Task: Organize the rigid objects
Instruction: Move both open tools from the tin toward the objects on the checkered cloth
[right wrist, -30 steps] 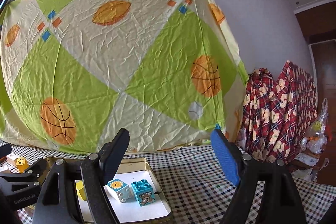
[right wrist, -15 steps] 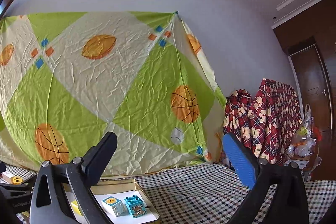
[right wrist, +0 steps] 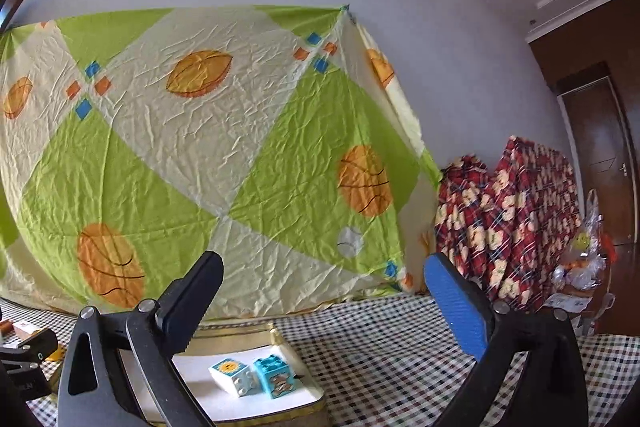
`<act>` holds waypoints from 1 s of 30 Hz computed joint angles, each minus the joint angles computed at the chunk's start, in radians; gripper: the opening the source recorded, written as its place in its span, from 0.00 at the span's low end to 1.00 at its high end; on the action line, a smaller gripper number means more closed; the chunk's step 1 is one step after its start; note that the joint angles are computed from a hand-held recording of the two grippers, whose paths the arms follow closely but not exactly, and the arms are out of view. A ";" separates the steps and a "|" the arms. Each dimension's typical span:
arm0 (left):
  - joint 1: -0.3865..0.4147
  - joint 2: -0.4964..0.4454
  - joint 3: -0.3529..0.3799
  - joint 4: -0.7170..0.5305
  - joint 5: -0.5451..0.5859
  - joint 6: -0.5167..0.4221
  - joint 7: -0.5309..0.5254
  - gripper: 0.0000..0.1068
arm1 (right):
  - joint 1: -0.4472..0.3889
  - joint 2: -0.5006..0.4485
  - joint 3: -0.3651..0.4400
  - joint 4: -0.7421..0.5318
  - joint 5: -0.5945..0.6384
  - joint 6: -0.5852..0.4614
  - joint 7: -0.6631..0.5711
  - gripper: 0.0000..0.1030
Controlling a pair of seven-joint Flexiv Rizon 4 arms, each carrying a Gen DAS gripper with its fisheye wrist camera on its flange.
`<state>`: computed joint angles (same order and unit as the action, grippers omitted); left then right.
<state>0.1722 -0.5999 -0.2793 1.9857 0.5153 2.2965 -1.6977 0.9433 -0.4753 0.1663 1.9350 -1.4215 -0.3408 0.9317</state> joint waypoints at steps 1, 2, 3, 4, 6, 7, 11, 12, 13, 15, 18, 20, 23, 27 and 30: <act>0.009 -0.002 0.000 -0.004 0.007 0.001 -0.001 0.96 | -0.004 -0.002 0.000 -0.005 -0.003 0.013 -0.003 0.99; 0.016 -0.003 0.002 -0.008 0.013 0.002 0.000 0.96 | -0.006 -0.004 0.000 -0.011 -0.007 0.027 -0.001 0.99; 0.018 -0.005 0.010 -0.012 0.012 0.006 0.005 0.96 | -0.009 -0.006 -0.001 -0.016 -0.012 0.046 0.007 0.99; 0.020 -0.008 0.017 -0.017 0.010 0.012 0.011 0.96 | -0.013 -0.006 -0.001 -0.019 -0.017 0.068 0.020 0.99; 0.024 -0.014 0.033 -0.029 0.009 0.025 0.024 0.96 | -0.023 -0.009 -0.002 -0.031 -0.023 0.123 0.042 0.99; 0.026 -0.017 0.041 -0.033 0.008 0.031 0.031 0.96 | -0.026 -0.013 -0.005 -0.039 -0.028 0.147 0.044 0.99; 0.036 -0.031 0.069 -0.062 0.003 0.046 0.062 0.96 | -0.051 -0.026 -0.016 -0.072 -0.051 0.289 0.057 0.99; 0.039 -0.035 0.075 -0.070 0.000 0.045 0.069 0.96 | -0.053 -0.032 -0.022 -0.083 -0.053 0.316 0.053 0.99; 0.045 -0.037 0.077 -0.078 -0.002 0.040 0.072 0.96 | -0.052 -0.040 -0.028 -0.095 -0.057 0.337 0.044 0.99; 0.076 -0.043 0.064 -0.095 0.016 0.022 0.062 0.96 | -0.043 -0.064 -0.045 -0.132 -0.067 0.366 0.008 0.99; 0.102 -0.055 0.064 -0.123 0.025 0.005 0.067 0.96 | -0.030 -0.091 -0.068 -0.174 -0.083 0.407 -0.026 0.99; 0.126 -0.063 0.058 -0.144 0.037 -0.015 0.069 0.96 | -0.022 -0.110 -0.083 -0.202 -0.095 0.434 -0.039 0.99; 0.183 -0.079 0.023 -0.177 0.069 -0.052 0.050 0.96 | -0.016 -0.142 -0.106 -0.251 -0.118 0.496 -0.075 0.99; 0.284 -0.111 -0.058 -0.236 0.112 -0.140 0.014 0.96 | -0.009 -0.184 -0.140 -0.321 -0.142 0.580 -0.123 0.99; 0.383 -0.154 -0.160 -0.279 0.130 -0.209 0.000 0.96 | -0.014 -0.217 -0.163 -0.376 -0.158 0.673 -0.166 0.99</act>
